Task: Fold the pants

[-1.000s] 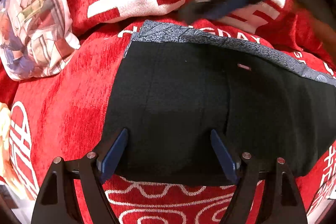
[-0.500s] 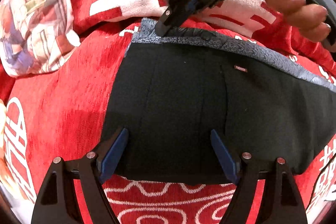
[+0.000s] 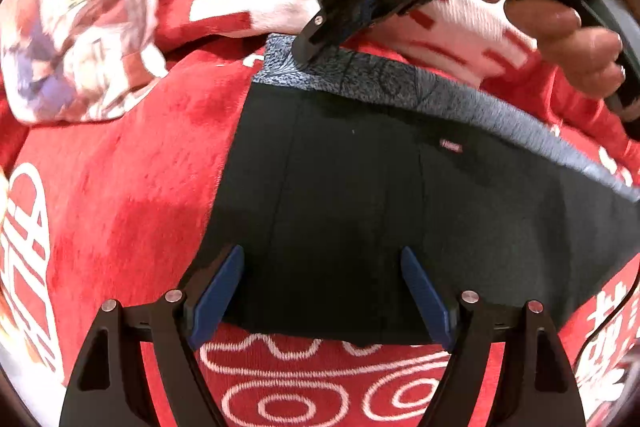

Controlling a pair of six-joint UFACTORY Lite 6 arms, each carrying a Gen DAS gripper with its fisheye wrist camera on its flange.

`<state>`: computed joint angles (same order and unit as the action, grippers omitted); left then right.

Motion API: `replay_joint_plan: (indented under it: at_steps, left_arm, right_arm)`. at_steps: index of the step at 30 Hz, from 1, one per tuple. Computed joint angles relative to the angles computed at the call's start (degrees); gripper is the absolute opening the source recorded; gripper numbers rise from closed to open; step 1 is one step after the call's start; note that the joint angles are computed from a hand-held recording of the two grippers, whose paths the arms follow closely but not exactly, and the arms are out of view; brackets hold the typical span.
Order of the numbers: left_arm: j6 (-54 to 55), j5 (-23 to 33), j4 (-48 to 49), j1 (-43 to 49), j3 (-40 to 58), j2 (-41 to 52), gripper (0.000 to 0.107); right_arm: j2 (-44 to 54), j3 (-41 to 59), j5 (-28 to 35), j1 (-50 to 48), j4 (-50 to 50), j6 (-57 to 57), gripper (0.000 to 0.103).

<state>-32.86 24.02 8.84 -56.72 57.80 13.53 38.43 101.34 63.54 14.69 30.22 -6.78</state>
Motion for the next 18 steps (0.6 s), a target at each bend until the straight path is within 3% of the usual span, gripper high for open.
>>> replay_joint_plan:
  at_steps: [4, 7, 10, 14, 16, 18]
  left_arm:
    - [-1.8, 0.4, 2.5, 0.5, 0.6, 2.2, 0.082]
    - [-5.5, -0.3, 8.1, -0.3, 0.9, 4.1, 0.086]
    - [-3.5, 0.3, 6.6, 0.0, 1.2, 4.0, 0.086]
    - [-0.4, 4.7, 4.1, -0.1, 3.5, 3.1, 0.086]
    - [1.5, 6.7, 2.9, -0.3, 4.3, 2.5, 0.086]
    - [1.4, 9.7, 3.9, -1.5, 5.9, 1.9, 0.086]
  right_arm:
    - [4.4, 3.9, 0.2, 0.9, -3.4, 2.2, 0.008]
    - [5.2, -0.1, -5.5, 3.4, -5.4, 7.3, 0.016]
    - [-1.0, -7.3, -11.4, 4.0, -6.0, 13.3, 0.022]
    - [-17.1, -20.4, -12.7, 3.1, -11.8, 19.7, 0.027]
    - [-28.7, -29.7, -11.5, 0.7, -13.2, 21.6, 0.041]
    - [-40.7, -37.9, -6.0, -5.3, -14.8, 22.0, 0.043]
